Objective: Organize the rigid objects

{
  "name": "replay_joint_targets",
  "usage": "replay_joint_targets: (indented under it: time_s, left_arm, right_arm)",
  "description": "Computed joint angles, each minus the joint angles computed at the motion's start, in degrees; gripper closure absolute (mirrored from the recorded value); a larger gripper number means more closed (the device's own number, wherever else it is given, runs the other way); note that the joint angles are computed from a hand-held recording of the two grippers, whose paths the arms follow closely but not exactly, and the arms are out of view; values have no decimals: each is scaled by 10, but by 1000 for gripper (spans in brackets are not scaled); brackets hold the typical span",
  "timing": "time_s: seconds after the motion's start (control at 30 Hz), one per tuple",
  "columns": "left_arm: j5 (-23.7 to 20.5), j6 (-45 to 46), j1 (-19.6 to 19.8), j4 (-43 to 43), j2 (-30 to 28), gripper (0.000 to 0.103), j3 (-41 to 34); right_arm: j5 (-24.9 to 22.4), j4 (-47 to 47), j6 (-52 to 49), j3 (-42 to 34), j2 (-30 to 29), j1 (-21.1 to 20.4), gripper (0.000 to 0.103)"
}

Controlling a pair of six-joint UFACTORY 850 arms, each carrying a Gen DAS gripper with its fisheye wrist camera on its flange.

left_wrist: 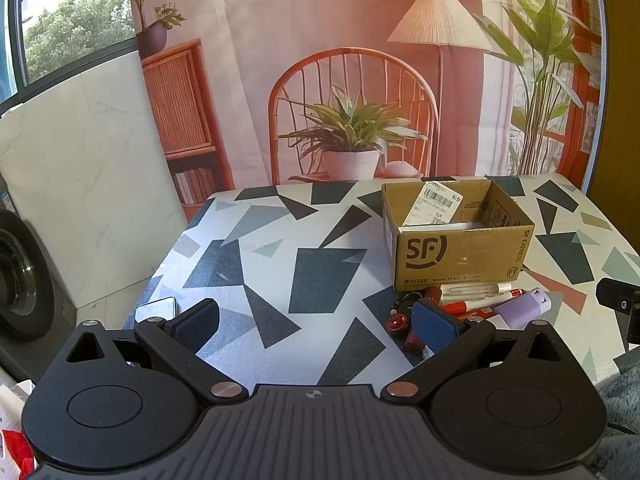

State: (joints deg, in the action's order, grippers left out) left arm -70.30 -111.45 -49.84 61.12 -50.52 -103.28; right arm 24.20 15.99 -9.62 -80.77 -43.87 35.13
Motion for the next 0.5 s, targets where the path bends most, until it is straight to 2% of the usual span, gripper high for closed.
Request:
replay_joint_targets:
  time_s: [0.5]
  left_arm:
    - [1, 1, 0, -1, 0, 0, 0]
  right_arm:
    - [-1, 1, -2, 0, 0, 0, 0]
